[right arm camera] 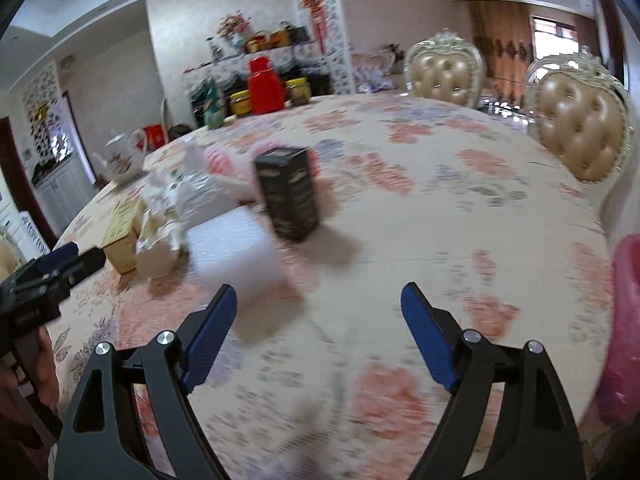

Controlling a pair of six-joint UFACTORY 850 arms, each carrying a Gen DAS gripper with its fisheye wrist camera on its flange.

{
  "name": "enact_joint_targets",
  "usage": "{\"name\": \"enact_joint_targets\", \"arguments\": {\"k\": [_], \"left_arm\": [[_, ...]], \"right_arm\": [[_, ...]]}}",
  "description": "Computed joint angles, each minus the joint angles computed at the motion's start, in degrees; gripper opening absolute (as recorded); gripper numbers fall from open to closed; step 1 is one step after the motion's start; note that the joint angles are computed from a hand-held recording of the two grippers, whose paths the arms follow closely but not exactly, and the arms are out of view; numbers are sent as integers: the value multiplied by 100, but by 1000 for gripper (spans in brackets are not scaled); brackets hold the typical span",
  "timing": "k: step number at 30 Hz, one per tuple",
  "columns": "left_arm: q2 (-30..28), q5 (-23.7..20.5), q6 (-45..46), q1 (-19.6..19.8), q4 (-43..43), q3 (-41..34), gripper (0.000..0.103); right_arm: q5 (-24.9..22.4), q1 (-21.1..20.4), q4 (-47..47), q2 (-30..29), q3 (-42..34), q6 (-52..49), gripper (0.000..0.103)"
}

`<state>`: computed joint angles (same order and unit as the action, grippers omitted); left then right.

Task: Collect trash
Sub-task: 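Move both open tools back over the table, then grasp the yellow medicine box with the left tool while the right grasps a foam block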

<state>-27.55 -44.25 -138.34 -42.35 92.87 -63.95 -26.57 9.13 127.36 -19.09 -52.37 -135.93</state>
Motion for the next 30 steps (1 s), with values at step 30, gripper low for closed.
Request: {"name": "enact_joint_targets", "arguments": {"k": [30], "left_arm": [[-435,438,891,992,-2179,-707,95]], "right_arm": [[939,755,-3857,-1212,-1813,3493,92]]}}
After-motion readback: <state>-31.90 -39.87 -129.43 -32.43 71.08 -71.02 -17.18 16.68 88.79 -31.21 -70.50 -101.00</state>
